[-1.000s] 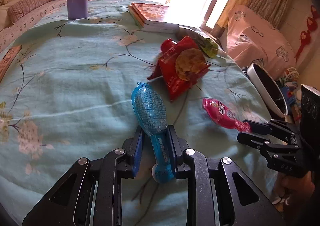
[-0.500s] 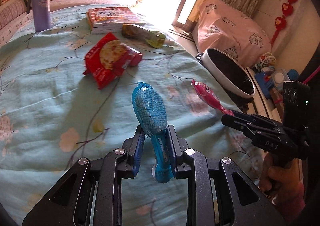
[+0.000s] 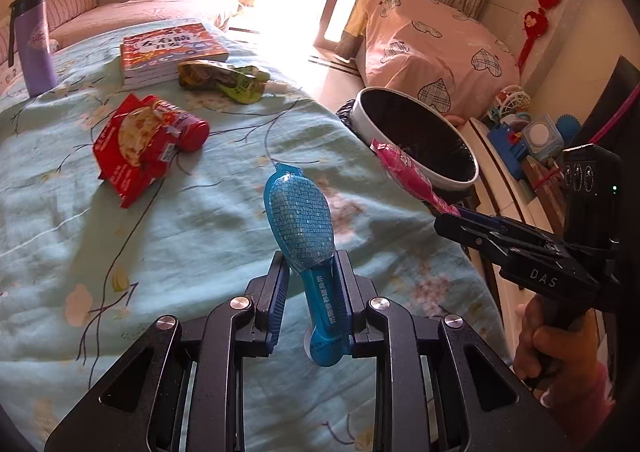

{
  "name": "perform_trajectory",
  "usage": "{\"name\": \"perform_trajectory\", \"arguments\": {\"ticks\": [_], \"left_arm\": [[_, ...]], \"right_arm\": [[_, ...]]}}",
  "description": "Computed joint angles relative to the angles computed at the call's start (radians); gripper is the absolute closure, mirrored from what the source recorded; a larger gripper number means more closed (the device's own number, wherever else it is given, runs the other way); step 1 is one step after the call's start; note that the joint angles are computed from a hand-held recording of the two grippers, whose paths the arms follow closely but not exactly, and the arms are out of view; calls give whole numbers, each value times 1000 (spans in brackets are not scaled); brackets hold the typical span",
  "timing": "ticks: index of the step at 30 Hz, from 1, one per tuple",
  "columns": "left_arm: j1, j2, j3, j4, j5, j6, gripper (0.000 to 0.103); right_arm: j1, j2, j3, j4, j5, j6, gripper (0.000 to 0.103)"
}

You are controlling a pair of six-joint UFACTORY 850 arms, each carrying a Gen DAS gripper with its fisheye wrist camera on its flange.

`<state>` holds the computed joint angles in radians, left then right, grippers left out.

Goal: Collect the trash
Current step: 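Carry the hairbrush and pink candy pack over the black bin and open both tools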

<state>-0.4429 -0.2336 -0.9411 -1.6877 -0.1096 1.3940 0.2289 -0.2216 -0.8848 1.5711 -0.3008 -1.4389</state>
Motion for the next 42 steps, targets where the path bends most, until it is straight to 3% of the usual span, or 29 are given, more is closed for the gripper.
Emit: {"name": "perform_trajectory", "arguments": {"ticks": [10, 16, 28, 42], "left_arm": [[-37, -46, -87, 193, -4, -167, 82], [-63, -99, -173, 397, -6, -349, 82], [-90, -238, -373, 823, -69, -752, 82], [-100, -344, -516, 1083, -117, -999, 82]], "right_arm": [[-44, 30, 10, 36, 15, -39, 68], [-78, 39, 5, 18, 33, -31, 68], [-155, -2, -55, -136, 58, 110, 68], [-184, -81, -137, -295, 67, 239, 68]]}}
